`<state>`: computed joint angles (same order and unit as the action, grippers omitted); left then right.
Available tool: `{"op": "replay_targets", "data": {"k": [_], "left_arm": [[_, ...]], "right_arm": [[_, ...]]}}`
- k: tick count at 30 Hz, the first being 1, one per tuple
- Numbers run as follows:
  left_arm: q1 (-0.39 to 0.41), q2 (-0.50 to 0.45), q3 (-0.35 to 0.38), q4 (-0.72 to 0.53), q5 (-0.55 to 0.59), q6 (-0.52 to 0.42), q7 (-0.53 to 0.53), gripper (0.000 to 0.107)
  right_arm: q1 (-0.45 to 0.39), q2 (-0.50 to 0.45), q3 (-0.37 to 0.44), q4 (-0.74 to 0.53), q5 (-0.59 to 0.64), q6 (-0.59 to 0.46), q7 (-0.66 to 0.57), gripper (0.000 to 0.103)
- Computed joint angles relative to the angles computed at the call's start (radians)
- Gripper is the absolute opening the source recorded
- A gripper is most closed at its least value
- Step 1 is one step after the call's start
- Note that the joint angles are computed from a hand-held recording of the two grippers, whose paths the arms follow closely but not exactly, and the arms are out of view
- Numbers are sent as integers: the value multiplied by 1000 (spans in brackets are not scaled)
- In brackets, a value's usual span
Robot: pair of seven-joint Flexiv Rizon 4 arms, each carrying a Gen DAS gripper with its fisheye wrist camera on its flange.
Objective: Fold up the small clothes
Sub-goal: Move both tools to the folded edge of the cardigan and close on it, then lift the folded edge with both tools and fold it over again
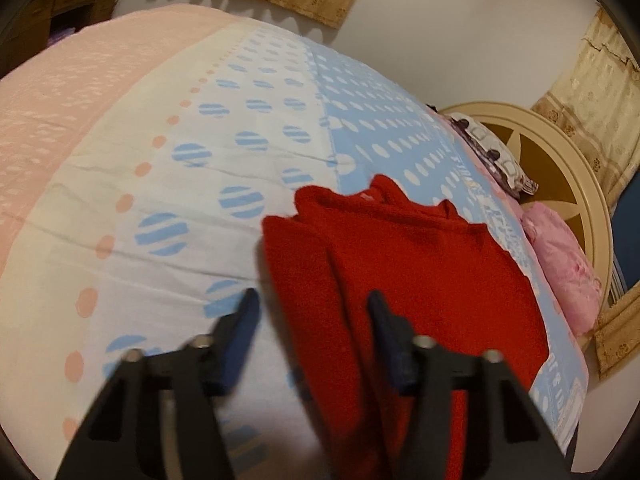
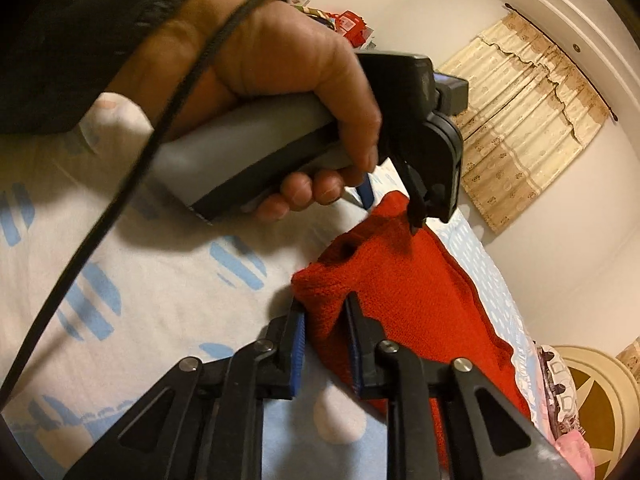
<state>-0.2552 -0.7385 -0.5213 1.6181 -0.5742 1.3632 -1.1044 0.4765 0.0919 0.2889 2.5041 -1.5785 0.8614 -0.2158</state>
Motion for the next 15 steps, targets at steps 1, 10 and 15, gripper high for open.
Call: {"op": "replay_targets", "data": {"k": [1,10,15], "left_arm": [[24,-9,-32,-5,-14,-30,17,14],[49,12,-98,9,-86,5,53,14],[83,6,-198,0,-143,42,105,14]], "right_arm": [[0,2,0,1,2,4,-5,14],[-97,154,-55,49,-8,257,92,8],[-151,239,-91,73,-73,349,155,7]]}}
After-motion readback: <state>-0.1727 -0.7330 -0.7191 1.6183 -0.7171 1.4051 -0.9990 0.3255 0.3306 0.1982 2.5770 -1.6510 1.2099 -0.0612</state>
